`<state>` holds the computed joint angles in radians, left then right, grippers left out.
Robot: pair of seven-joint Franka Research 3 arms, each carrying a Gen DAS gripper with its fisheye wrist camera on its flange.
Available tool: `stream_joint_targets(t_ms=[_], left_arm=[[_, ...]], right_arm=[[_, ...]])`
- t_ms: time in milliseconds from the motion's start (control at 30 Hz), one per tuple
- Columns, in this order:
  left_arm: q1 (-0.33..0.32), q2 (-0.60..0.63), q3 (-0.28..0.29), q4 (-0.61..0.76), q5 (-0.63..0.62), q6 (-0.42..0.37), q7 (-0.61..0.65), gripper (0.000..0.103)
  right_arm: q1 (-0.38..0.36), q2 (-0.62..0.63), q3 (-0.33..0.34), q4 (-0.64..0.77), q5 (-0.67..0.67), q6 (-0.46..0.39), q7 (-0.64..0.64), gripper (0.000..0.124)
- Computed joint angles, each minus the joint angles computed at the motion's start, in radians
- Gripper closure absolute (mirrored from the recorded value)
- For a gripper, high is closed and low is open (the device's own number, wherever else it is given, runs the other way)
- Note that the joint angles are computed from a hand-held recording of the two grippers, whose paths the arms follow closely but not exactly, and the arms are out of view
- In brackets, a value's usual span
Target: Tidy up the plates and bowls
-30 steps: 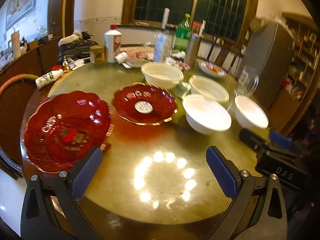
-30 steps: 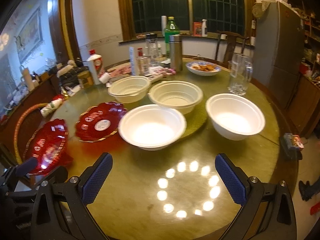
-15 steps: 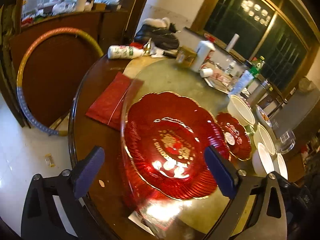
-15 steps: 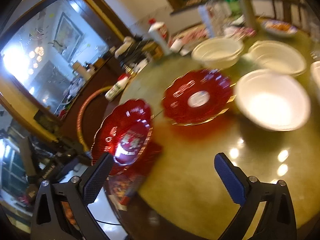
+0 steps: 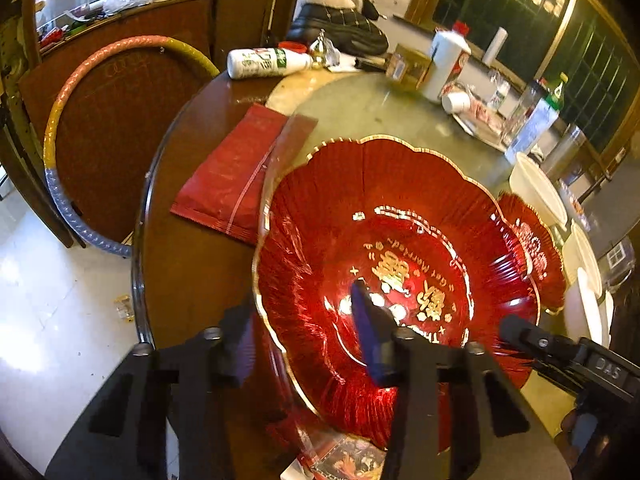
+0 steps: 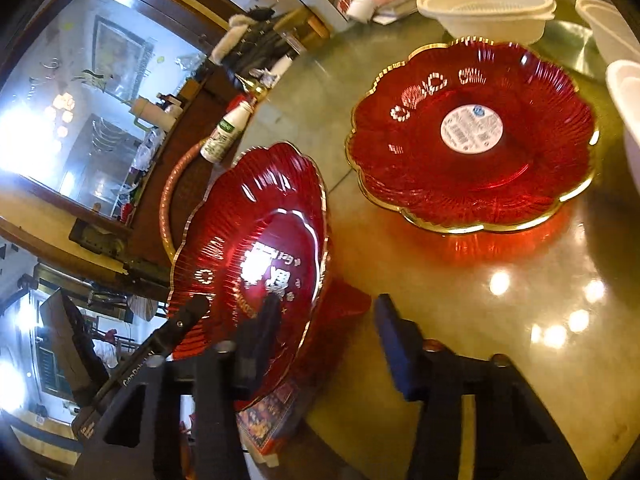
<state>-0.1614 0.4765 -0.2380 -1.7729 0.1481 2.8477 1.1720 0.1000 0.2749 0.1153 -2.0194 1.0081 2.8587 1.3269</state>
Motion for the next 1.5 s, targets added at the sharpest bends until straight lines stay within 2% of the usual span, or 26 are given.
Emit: stream_joint_targets(t_ms=[33,67,133,233,400,500,600,900,1200,1367,1433,1500], left_arm=[[-0.026,0.002,0.028,0.006,0.027,-0.012,-0.025,0.074],[-0.045,0.001,0.049,0.008,0.052,-0.016,-0.047,0.081],[-0.077,0.001,0.085,0.011,0.104,-0.022,-0.093,0.087],[-0.070,-0.008,0.079,-0.002,0.123,-0.007,-0.113,0.089],[-0.107,-0.061,0.133,-0.055,0.224,0.067,-0.209,0.089],[-0.110,-0.074,0.142,-0.063,0.263,0.103,-0.244,0.089],[-0.105,-0.080,0.144,-0.068,0.285,0.128,-0.263,0.089],[-0.056,-0.051,0.083,-0.070,0.233,0.093,-0.207,0.088],[-0.040,-0.043,0.061,-0.089,0.183,0.081,-0.174,0.088],[-0.043,-0.043,0.062,-0.092,0.173,0.081,-0.161,0.087],[-0.015,-0.037,0.028,-0.083,0.140,0.069,-0.124,0.084],[0.014,-0.033,-0.005,-0.078,0.090,0.049,-0.087,0.083]], right_arm=[[-0.004,0.003,0.005,0.005,0.014,-0.001,-0.014,0.093],[-0.005,0.008,0.008,0.010,0.020,-0.001,-0.022,0.094],[-0.014,0.005,0.022,0.011,0.061,0.004,-0.071,0.106],[0.026,-0.011,-0.010,-0.013,-0.039,0.038,0.004,0.106],[0.039,-0.048,0.001,-0.047,-0.068,0.111,-0.010,0.108],[0.052,-0.081,0.002,-0.072,-0.090,0.165,-0.010,0.108],[0.060,-0.097,-0.002,-0.083,-0.117,0.183,0.002,0.108],[0.071,-0.081,-0.021,-0.100,-0.229,0.164,0.113,0.108],[0.070,-0.063,-0.029,-0.095,-0.311,0.133,0.182,0.107],[0.057,-0.059,-0.019,-0.089,-0.308,0.119,0.168,0.104],[0.063,-0.058,-0.029,-0.086,-0.334,0.102,0.183,0.102],[0.038,-0.065,-0.002,-0.091,-0.275,0.100,0.133,0.100]])
